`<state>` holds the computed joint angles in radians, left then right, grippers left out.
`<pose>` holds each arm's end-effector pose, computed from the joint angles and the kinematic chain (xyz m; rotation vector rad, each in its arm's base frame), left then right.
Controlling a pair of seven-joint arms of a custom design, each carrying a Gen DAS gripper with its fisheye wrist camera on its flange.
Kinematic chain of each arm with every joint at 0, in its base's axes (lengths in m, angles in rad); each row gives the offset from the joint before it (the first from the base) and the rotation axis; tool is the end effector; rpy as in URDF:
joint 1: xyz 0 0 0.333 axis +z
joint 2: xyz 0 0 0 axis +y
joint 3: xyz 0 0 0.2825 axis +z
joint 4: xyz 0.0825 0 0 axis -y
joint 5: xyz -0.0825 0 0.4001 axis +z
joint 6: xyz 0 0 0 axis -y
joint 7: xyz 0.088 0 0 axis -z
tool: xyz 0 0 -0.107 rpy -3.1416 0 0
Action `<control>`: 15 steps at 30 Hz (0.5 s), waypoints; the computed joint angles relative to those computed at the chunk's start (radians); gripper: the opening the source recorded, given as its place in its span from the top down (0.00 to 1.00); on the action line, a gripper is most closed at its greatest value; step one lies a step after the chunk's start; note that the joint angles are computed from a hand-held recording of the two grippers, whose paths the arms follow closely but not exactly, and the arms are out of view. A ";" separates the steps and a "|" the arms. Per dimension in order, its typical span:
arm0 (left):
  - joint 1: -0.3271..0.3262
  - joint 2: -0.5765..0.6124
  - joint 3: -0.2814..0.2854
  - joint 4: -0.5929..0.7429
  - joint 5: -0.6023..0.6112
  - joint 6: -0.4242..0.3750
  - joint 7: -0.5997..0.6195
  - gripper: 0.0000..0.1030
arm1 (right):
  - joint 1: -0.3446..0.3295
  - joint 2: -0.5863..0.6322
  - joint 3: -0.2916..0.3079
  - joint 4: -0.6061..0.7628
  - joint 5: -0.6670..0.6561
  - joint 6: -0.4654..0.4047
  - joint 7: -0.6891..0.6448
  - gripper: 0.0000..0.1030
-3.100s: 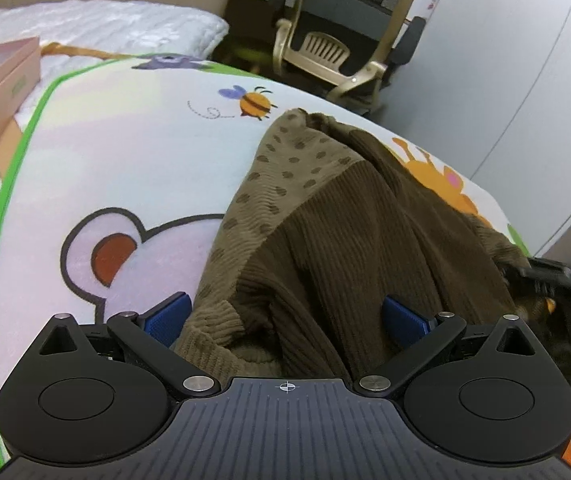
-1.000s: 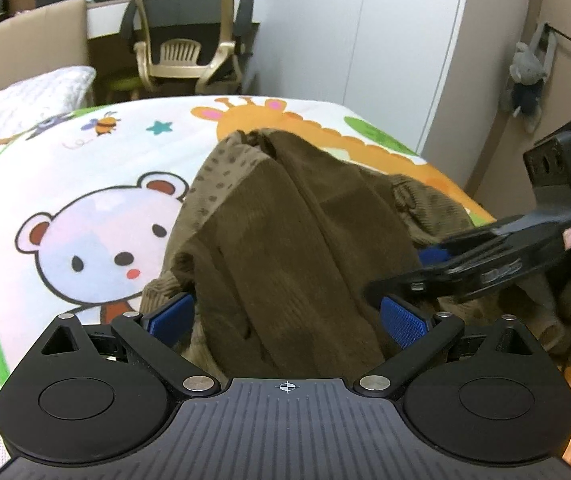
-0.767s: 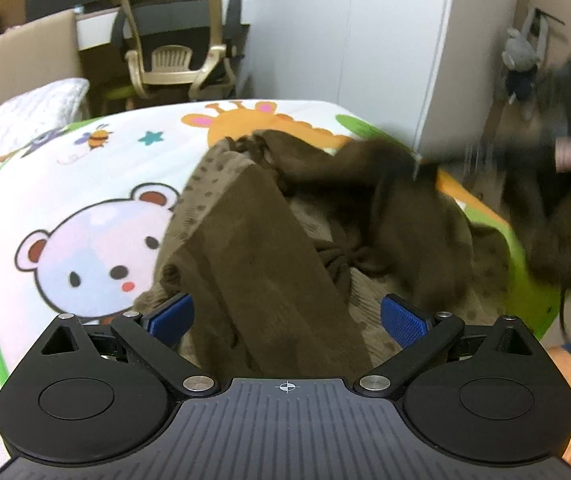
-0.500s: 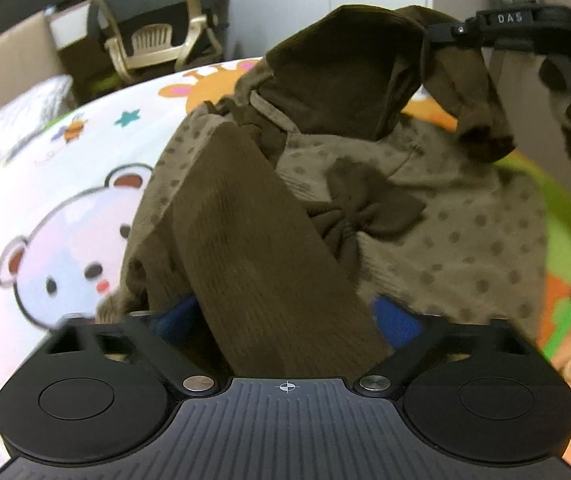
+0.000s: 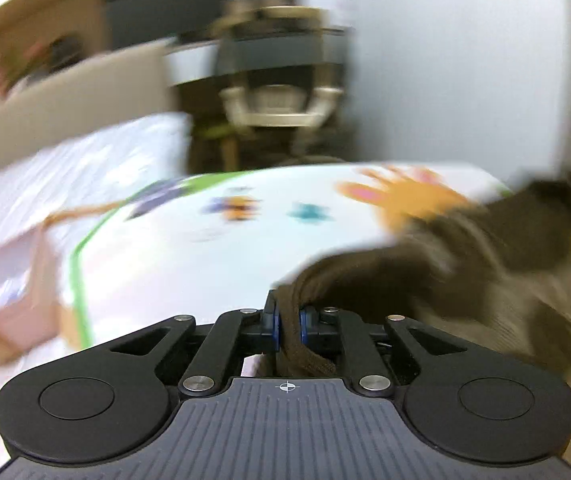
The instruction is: Fold clothes
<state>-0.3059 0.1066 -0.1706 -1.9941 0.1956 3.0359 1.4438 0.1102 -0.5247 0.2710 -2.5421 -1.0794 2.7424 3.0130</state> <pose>0.5602 -0.3022 0.4813 -1.2147 2.1038 -1.0278 0.4113 0.2050 0.4667 -1.4919 1.7517 -0.9832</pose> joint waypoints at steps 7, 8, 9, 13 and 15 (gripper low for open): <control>-0.051 0.164 0.160 0.135 0.179 -0.004 -0.254 0.89 | 0.019 0.165 -0.039 0.087 0.045 -0.106 -0.062 0.94; -0.045 0.184 0.158 0.151 0.162 -0.018 -0.253 0.88 | 0.025 0.190 -0.049 0.100 0.048 -0.110 -0.073 0.94; -0.039 0.204 0.154 0.164 0.142 -0.030 -0.248 0.87 | 0.028 0.216 -0.052 0.115 0.033 -0.124 -0.087 0.95; -0.059 0.258 0.186 0.213 0.104 -0.025 -0.294 0.83 | 0.043 0.277 -0.075 0.168 -0.040 -0.155 -0.049 0.95; -0.114 0.271 0.253 0.228 0.132 0.009 -0.367 0.83 | 0.046 0.285 -0.084 0.196 -0.104 -0.149 0.021 0.95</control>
